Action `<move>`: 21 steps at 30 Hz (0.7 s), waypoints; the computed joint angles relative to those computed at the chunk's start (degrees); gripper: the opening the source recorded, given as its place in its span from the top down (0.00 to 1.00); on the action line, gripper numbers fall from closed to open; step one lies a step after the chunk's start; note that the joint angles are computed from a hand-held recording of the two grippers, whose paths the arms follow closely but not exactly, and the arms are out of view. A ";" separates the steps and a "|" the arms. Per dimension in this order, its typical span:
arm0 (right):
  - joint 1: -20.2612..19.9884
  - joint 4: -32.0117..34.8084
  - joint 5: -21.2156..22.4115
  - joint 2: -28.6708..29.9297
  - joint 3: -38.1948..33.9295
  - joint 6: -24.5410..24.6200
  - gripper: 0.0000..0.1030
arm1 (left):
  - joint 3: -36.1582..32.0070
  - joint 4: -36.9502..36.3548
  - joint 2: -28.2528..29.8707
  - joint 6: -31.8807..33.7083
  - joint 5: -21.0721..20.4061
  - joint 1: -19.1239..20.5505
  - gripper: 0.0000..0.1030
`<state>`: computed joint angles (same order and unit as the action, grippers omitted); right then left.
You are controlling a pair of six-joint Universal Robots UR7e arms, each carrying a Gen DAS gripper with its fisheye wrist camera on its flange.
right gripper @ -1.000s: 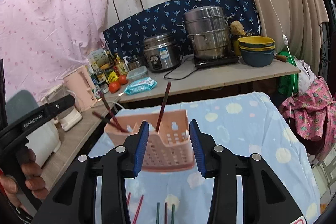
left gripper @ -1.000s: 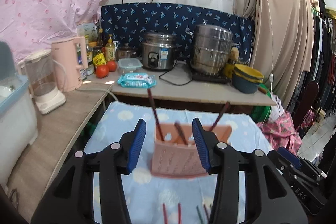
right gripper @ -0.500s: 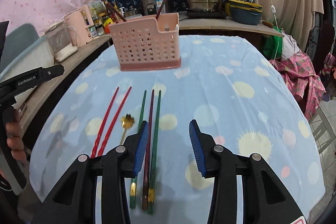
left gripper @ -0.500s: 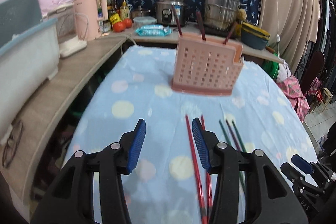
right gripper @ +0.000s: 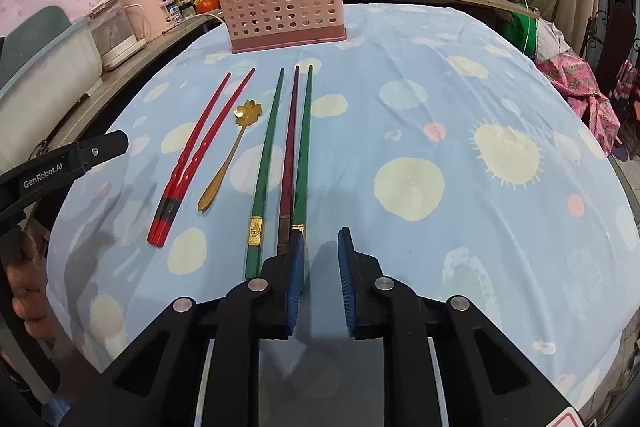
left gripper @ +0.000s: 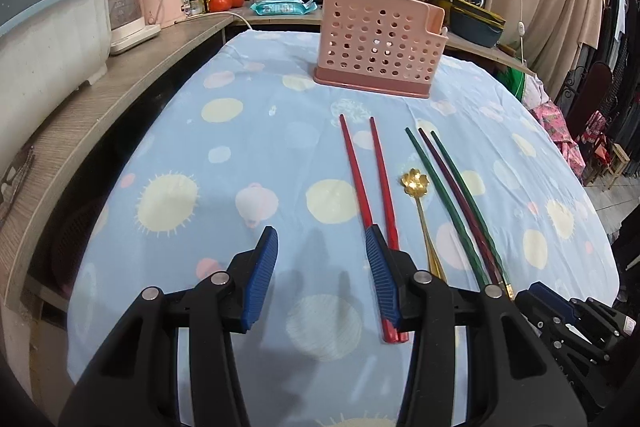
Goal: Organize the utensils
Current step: 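Grasp a bright red chopstick with the left tool while the right tool grasps a green chopstick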
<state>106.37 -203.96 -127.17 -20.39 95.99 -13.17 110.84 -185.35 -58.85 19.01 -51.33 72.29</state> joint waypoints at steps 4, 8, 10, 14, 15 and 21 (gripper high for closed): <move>0.70 1.42 -0.65 0.03 -0.28 -0.26 0.84 | 0.75 0.16 -0.58 -0.75 -0.36 -0.26 0.58; 1.08 2.02 -2.25 0.86 -1.36 -2.12 0.87 | 1.28 0.64 -1.03 -1.57 -0.37 -0.13 0.58; 0.95 1.46 -2.16 1.01 -1.27 -1.84 0.87 | 1.22 0.83 -0.91 -1.37 -0.20 -0.08 0.58; 0.25 3.15 -0.24 0.32 -0.70 1.21 0.88 | 1.39 1.11 -0.82 -1.07 1.14 -0.19 0.58; 0.11 3.08 0.22 0.33 -0.57 1.46 0.88 | 1.55 0.91 -0.79 -1.13 1.47 -0.25 0.58; -0.08 0.28 0.73 0.75 0.13 -0.58 0.89 | 2.50 1.12 -0.96 -2.23 1.66 -0.12 0.58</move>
